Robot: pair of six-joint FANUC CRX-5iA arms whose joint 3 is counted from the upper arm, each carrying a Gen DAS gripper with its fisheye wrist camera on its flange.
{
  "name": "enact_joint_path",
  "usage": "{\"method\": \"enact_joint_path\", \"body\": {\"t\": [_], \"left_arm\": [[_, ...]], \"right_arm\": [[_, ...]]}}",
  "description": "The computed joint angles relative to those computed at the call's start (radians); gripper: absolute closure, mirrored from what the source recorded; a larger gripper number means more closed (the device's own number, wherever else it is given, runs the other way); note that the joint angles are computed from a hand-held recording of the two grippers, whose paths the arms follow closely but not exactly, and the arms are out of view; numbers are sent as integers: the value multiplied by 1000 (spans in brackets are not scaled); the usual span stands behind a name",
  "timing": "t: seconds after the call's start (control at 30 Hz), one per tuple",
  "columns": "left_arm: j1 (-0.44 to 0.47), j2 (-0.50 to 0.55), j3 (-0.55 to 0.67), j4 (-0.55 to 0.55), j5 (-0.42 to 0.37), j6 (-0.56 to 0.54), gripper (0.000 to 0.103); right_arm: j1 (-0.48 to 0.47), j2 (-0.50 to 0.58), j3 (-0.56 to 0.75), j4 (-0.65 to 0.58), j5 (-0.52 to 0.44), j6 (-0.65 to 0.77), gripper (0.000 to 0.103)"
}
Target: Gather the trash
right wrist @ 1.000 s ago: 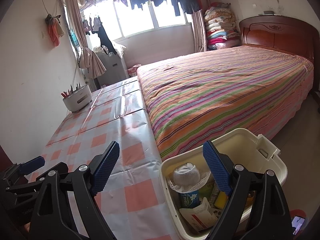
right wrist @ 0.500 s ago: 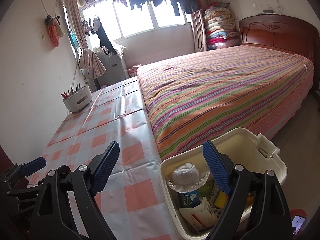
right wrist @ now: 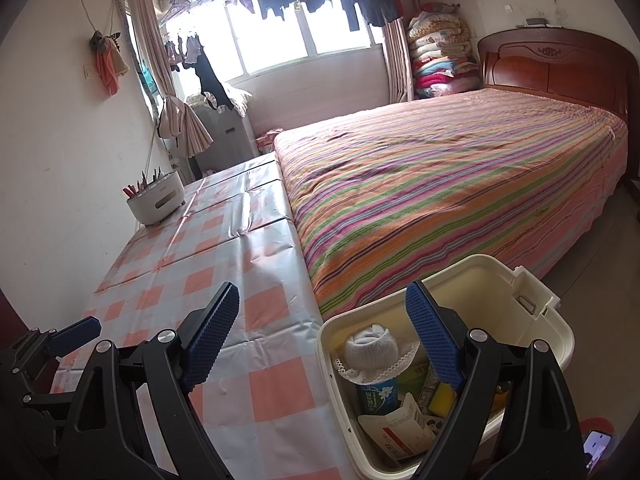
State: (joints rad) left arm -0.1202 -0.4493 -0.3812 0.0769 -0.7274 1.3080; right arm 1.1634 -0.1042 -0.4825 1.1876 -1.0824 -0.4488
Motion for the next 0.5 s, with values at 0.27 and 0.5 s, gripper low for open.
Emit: {"method": "enact_joint_path", "body": {"t": [0.27,0.5], "left_arm": [[-24,-4,-1,-24,10,9,26],[-41,-12,-4,-37,19,6,26]], "right_arm": [[-2,-5,-4,1,5,-1,19],[-1,-6,-3,1,2,0,16]]}}
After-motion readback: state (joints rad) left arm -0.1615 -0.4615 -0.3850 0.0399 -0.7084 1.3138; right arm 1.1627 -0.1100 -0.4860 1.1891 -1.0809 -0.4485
